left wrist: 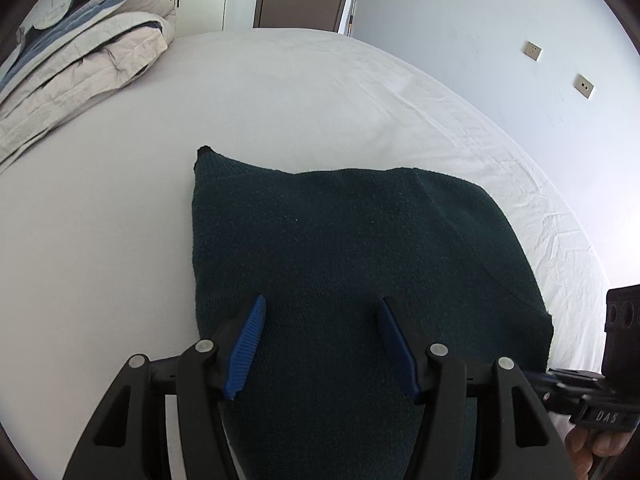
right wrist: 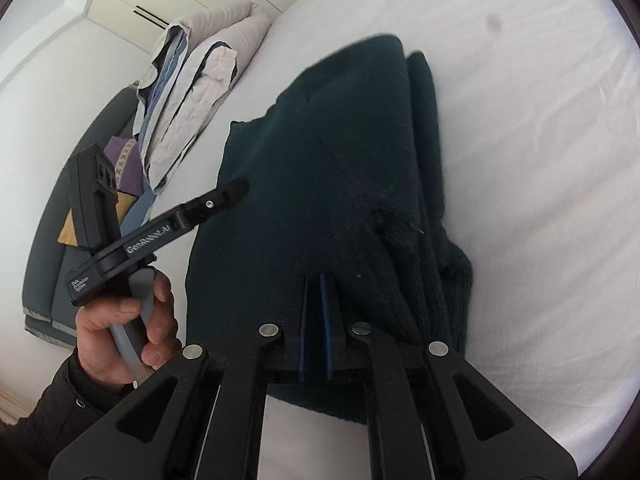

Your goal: Fold small clothes

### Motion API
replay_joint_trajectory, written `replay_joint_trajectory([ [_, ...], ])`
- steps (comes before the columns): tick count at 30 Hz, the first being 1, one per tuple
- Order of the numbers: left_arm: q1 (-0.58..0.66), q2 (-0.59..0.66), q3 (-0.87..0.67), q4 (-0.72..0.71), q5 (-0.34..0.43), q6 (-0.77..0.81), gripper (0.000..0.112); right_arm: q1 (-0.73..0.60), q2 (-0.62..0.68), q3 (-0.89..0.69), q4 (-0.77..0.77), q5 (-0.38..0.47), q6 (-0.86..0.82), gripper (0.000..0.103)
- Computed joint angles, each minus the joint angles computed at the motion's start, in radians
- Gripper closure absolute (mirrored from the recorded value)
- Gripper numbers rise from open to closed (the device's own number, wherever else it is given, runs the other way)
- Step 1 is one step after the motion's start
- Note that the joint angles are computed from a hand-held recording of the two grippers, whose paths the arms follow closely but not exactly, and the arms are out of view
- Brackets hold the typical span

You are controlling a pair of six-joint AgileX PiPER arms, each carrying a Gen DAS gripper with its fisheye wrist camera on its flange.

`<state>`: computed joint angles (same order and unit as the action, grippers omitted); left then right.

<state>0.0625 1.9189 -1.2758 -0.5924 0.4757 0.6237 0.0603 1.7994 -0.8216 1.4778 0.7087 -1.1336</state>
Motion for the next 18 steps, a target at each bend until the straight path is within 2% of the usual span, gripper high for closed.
replay_joint_trajectory([
  [2,-0.005,-0.063,0.08,-0.021,-0.048,0.029,0.052,-0.017,-0.04,0.045,0.014,-0.013,0.01,0.099],
  [4,0.02,-0.128,0.162,-0.139,-0.055,0.127,0.052,0.001,-0.133,0.076,-0.06,-0.056,0.089,0.096],
  [7,0.036,-0.219,0.299,-0.283,-0.086,0.272,0.052,0.008,-0.207,0.127,-0.05,-0.009,0.045,0.095],
  [10,-0.022,-0.261,0.401,-0.269,-0.188,0.314,0.05,0.042,-0.164,0.135,-0.136,-0.062,0.1,0.089],
  [12,-0.054,-0.288,0.447,-0.234,-0.243,0.311,0.05,-0.02,-0.142,0.175,-0.042,0.006,-0.008,0.09],
  [14,-0.032,-0.325,0.471,-0.271,-0.215,0.363,0.05,-0.055,-0.184,0.209,-0.049,0.026,-0.003,0.09],
  [16,0.013,-0.359,0.488,-0.326,-0.168,0.435,0.049,-0.048,-0.285,0.226,-0.147,-0.027,0.074,0.088],
  [17,0.031,-0.383,0.503,-0.346,-0.171,0.456,0.049,-0.049,-0.333,0.225,-0.211,-0.046,0.125,0.085],
  [18,0.058,-0.401,0.511,-0.392,-0.17,0.498,0.046,-0.072,-0.367,0.223,-0.243,-0.031,0.138,0.075],
])
